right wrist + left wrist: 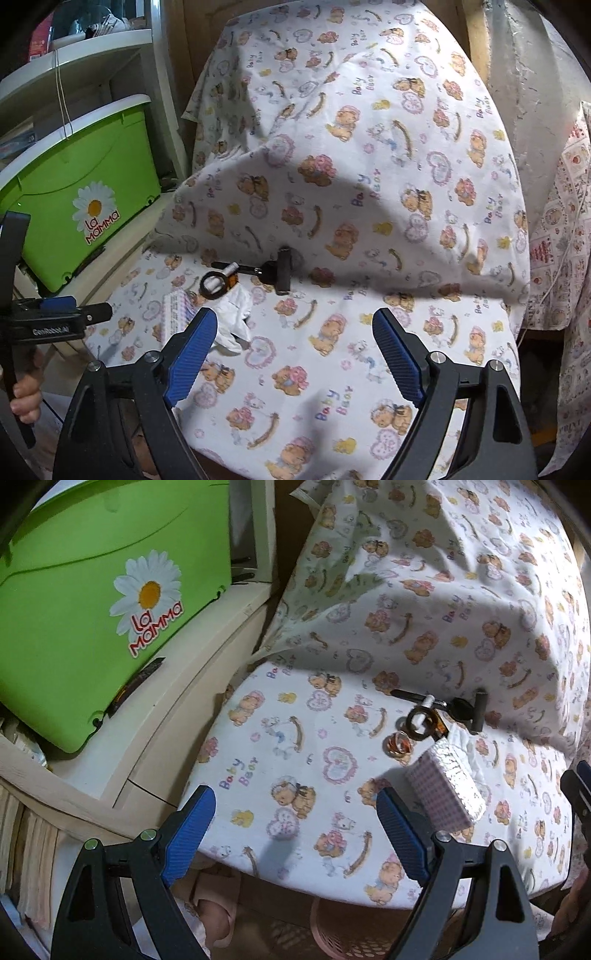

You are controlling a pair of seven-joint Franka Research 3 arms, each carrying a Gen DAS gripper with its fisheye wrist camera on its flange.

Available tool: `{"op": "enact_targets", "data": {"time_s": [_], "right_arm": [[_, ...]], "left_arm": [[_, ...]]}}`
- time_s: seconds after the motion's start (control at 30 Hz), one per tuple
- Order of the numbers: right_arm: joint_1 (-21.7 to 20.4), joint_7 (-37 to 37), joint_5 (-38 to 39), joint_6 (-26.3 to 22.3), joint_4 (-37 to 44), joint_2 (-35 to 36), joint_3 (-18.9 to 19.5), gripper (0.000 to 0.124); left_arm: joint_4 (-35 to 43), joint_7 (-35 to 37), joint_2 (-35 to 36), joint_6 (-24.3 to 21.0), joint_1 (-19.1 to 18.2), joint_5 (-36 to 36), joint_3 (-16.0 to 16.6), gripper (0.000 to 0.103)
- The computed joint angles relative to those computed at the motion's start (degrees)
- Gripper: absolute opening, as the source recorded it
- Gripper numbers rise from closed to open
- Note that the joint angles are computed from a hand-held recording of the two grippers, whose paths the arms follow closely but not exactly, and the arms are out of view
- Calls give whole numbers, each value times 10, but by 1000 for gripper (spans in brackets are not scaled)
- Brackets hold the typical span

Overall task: Collect trash
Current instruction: 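Raise both open tools back above the table toward the tissue pack, then grasp the white-and-lilac tissue pack with the right gripper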

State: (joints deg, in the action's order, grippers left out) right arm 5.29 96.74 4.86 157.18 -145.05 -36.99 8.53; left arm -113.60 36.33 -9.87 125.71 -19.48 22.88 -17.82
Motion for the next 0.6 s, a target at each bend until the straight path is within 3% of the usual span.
{"op": "enact_targets", "data": {"time_s": [0.27, 0.43, 0.6], "right_arm": [[22, -7, 12, 16, 12, 29, -3, 88], [69, -48, 50, 9, 24, 52, -30, 88], [84, -80, 51, 7, 33, 76, -17, 88]], "left_arm": [[2, -11, -5, -9, 9, 9, 2, 89], [3, -6, -3, -10, 9, 3, 5, 89], [3, -11, -4, -7, 11, 0, 7, 89]]}}
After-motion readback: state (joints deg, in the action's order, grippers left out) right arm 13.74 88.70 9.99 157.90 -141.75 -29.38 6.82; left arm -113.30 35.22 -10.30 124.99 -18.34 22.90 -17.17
